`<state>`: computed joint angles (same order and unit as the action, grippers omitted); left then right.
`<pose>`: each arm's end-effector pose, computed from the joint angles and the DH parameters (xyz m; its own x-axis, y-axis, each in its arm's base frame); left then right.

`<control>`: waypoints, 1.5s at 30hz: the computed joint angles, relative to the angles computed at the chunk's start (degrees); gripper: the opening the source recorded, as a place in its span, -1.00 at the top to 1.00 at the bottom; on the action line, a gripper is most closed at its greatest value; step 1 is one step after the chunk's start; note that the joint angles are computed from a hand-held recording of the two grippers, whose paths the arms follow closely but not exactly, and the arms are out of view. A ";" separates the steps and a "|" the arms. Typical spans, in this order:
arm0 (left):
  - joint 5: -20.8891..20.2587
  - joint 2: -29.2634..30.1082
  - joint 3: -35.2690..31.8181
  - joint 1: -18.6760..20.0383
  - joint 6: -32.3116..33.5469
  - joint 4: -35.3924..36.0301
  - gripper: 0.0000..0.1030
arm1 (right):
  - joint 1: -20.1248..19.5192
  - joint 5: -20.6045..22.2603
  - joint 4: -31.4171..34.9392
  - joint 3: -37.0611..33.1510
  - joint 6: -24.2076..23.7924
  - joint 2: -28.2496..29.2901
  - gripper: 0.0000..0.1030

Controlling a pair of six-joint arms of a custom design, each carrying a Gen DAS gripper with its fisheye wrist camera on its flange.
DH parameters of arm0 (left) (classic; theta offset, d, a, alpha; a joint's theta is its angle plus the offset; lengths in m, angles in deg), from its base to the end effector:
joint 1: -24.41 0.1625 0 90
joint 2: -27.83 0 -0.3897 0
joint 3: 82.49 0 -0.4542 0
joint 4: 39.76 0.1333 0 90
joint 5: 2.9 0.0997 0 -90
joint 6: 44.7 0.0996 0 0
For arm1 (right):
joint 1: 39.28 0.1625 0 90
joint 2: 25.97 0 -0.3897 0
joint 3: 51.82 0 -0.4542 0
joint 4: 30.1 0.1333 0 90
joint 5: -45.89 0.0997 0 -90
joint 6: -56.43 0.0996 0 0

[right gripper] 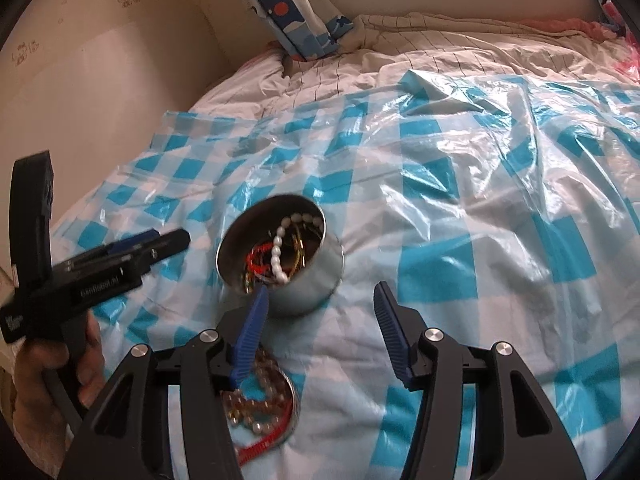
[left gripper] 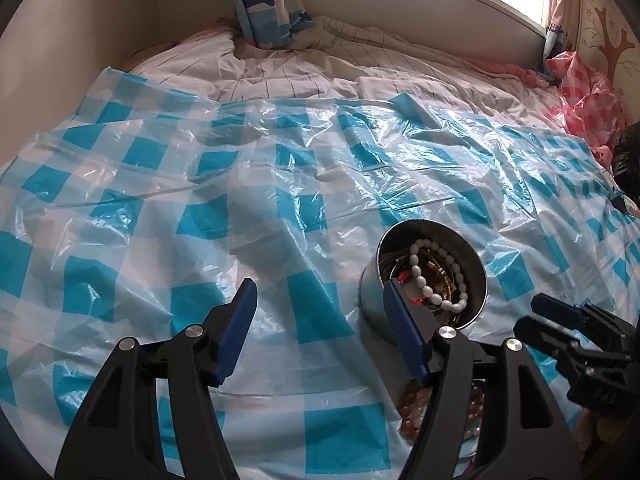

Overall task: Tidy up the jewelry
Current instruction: 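Withdraw both open grippers from the tin toward the remaining bracelet pile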

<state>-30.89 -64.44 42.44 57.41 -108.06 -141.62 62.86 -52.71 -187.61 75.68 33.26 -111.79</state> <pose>-0.2515 -0.4271 0.2277 -0.6975 -0.2020 -0.6875 0.3581 0.7328 -0.5786 0.2210 -0.4642 0.2039 -0.8268 -0.4788 0.2952 -0.5597 0.7522 -0.3476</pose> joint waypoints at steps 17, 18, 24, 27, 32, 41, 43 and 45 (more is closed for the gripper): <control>-0.86 0.44 -0.32 -1.55 -0.23 6.51 -0.39 | 4.36 -10.24 1.86 4.13 -6.40 -0.79 -0.05; -0.87 0.18 -0.23 -1.63 -0.36 6.71 -0.39 | 4.58 -11.03 1.50 4.21 -6.62 -0.50 -0.05; -0.99 -0.62 0.05 -2.09 -0.81 7.43 -0.42 | 4.53 -12.13 1.19 3.96 -7.11 0.68 0.32; -1.25 -0.82 0.18 -2.39 -0.74 7.41 -0.42 | 4.67 -11.86 1.24 3.93 -7.63 1.04 0.67; -1.66 -1.27 0.36 -3.10 -0.99 8.44 -0.42 | 4.36 -11.92 -0.38 4.34 -6.51 -0.16 0.94; -2.08 -1.88 0.44 -3.48 -2.45 10.74 -0.42 | 3.03 -7.08 1.51 4.21 -5.28 -1.97 0.50; -2.06 -1.89 0.52 -3.45 -2.18 10.58 -0.42 | 3.83 -7.79 1.01 4.01 -6.52 -0.55 0.35; -2.13 -1.92 0.54 -3.60 -2.01 10.61 -0.42 | 4.20 -8.02 1.53 3.44 -6.88 0.82 0.35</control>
<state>-33.02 -66.36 42.98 53.81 -110.07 -131.01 67.06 -60.73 -186.08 79.13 26.38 -110.96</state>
